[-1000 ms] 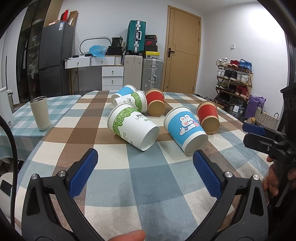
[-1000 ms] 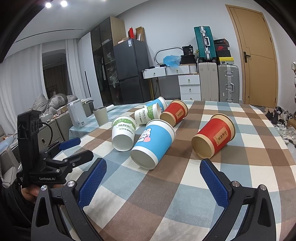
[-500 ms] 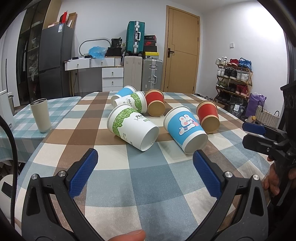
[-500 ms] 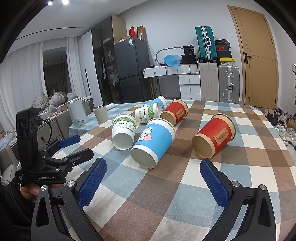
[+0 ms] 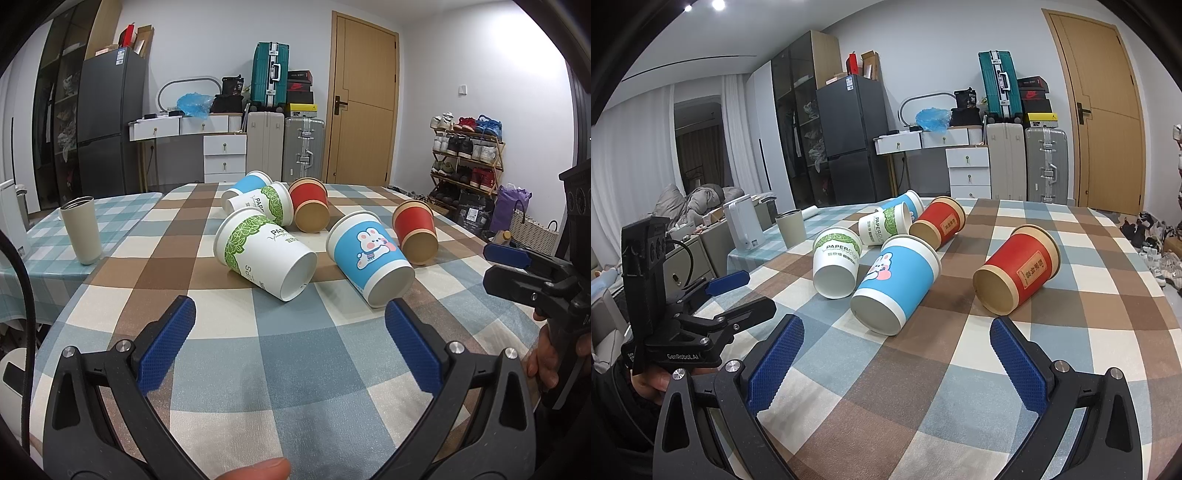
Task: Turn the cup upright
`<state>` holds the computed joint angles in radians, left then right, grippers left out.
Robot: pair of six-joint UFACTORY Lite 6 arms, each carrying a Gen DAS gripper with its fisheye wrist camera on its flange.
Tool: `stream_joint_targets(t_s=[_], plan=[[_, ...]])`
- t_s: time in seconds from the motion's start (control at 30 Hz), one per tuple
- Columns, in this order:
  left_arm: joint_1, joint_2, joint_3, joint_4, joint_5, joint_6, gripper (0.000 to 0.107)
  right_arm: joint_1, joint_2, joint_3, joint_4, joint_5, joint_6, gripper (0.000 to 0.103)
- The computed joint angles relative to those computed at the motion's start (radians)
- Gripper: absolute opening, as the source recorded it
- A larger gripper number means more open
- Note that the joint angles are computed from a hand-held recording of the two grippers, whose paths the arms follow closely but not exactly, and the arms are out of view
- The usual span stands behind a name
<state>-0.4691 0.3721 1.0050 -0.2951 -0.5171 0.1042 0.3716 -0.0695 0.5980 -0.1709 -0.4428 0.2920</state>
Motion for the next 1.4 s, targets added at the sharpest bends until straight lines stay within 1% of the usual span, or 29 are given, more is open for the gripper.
stream_joint_targets(t_s=[0.17, 0.53, 0.77, 0.87, 0.97, 1.0, 1.03, 1.07, 1.17, 1.27, 1.4], plan=[[-0.001, 0.000, 0.000, -0.006, -0.001, 0.005, 0.102, -0.002, 0.001, 0.001, -0.005, 0.002, 0.005, 0.103], [-0.002, 0.000, 0.000, -0.006, 0.000, 0.007, 0.102, -0.029, 0.019, 0.026, -0.078, 0.033, 0.092, 0.103], [-0.001, 0.000, 0.002, 0.002, 0.004, -0.004, 0.102, -0.032, 0.015, 0.031, -0.067, 0.047, 0.085, 0.103], [-0.005, -0.011, 0.011, 0.015, 0.045, -0.035, 0.102, -0.040, 0.014, 0.033, -0.076, 0.054, 0.101, 0.103], [-0.017, -0.017, 0.027, -0.023, 0.085, -0.004, 0.102, -0.049, -0.005, 0.019, -0.086, 0.063, 0.110, 0.103], [-0.013, 0.011, 0.054, -0.014, 0.091, -0.008, 0.102, -0.054, -0.012, 0.014, -0.090, 0.064, 0.112, 0.103], [-0.017, 0.012, 0.066, -0.036, 0.107, 0.016, 0.102, -0.058, -0.017, 0.011, -0.092, 0.065, 0.113, 0.103], [-0.032, 0.038, 0.095, -0.081, 0.109, 0.054, 0.102, -0.062, -0.023, 0.007, -0.095, 0.067, 0.114, 0.103], [-0.041, 0.040, 0.107, -0.132, 0.114, 0.098, 0.102, -0.075, -0.041, -0.006, -0.095, 0.076, 0.117, 0.103], [-0.043, 0.055, 0.145, -0.140, 0.158, 0.113, 0.102, -0.089, -0.051, -0.011, -0.093, 0.083, 0.118, 0.103], [-0.055, 0.095, 0.222, -0.210, 0.223, 0.184, 0.102, -0.103, -0.059, -0.013, -0.085, 0.094, 0.116, 0.103]])
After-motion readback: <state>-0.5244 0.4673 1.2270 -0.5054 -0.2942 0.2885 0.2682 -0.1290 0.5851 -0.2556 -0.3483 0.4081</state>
